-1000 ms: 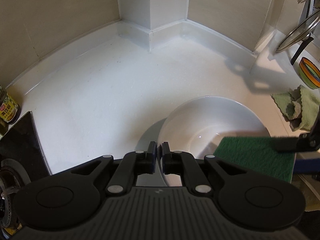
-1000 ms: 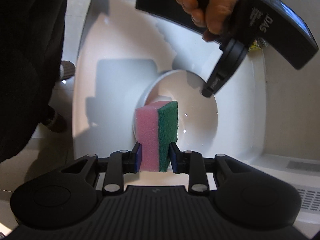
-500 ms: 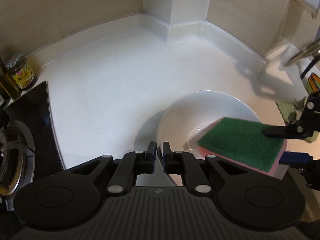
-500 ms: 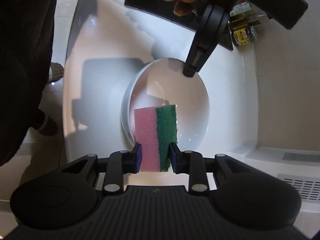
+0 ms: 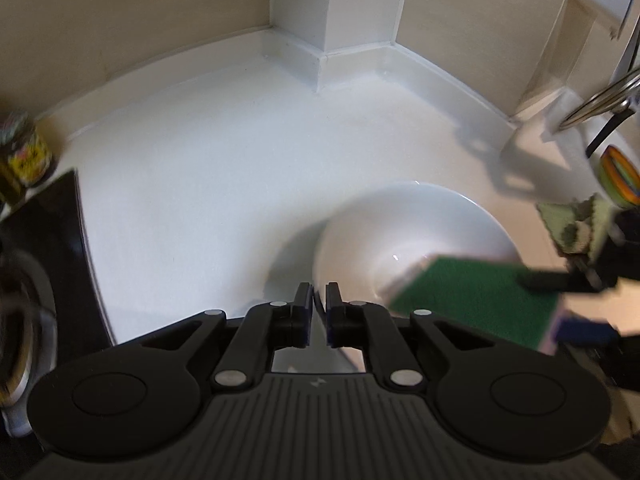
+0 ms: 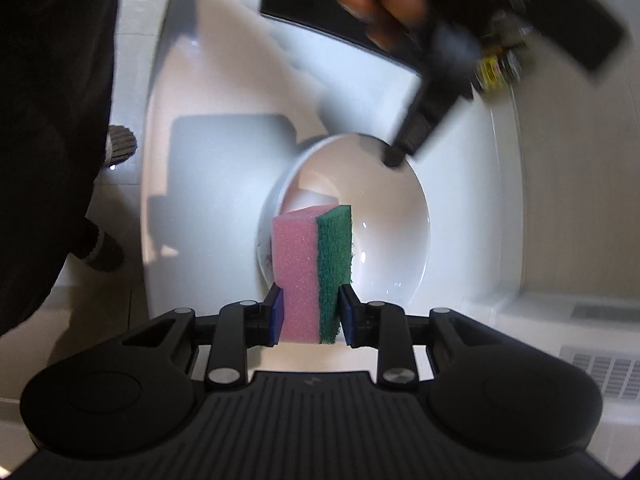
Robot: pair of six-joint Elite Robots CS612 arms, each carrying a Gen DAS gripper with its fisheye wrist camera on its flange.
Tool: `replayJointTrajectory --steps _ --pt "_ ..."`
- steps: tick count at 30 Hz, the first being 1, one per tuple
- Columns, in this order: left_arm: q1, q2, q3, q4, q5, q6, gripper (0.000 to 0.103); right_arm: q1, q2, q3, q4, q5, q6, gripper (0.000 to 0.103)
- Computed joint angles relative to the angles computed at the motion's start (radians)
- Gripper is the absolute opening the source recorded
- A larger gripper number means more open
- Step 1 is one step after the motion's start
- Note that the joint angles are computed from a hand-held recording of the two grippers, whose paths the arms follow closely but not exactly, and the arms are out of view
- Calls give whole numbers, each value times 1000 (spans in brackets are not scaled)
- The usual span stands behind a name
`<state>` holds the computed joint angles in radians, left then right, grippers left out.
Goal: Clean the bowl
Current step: 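Keep wiping inside the white bowl with the right-held sponge, then lift the sponge out and wipe the bowl's outer wall while the left gripper holds it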
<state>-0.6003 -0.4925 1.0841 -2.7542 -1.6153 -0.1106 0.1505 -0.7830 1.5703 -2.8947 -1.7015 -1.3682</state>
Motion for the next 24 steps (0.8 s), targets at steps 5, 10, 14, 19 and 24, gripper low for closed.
replayJointTrajectory --steps 5,10,14,19,24 --pt "-4 -1 5 -11 8 41 7 13 56 -87 28 -57 79 24" --pt "-1 0 8 -22 4 34 7 15 65 -122 87 61 123 25" --pt "1 9 -2 -30 1 37 6 0 29 -106 183 124 96 25" --pt "-2 18 -15 -37 16 47 5 -28 9 -99 199 191 286 25" --pt "-5 19 -7 -55 27 52 5 -102 -24 -42 21 350 802 25"
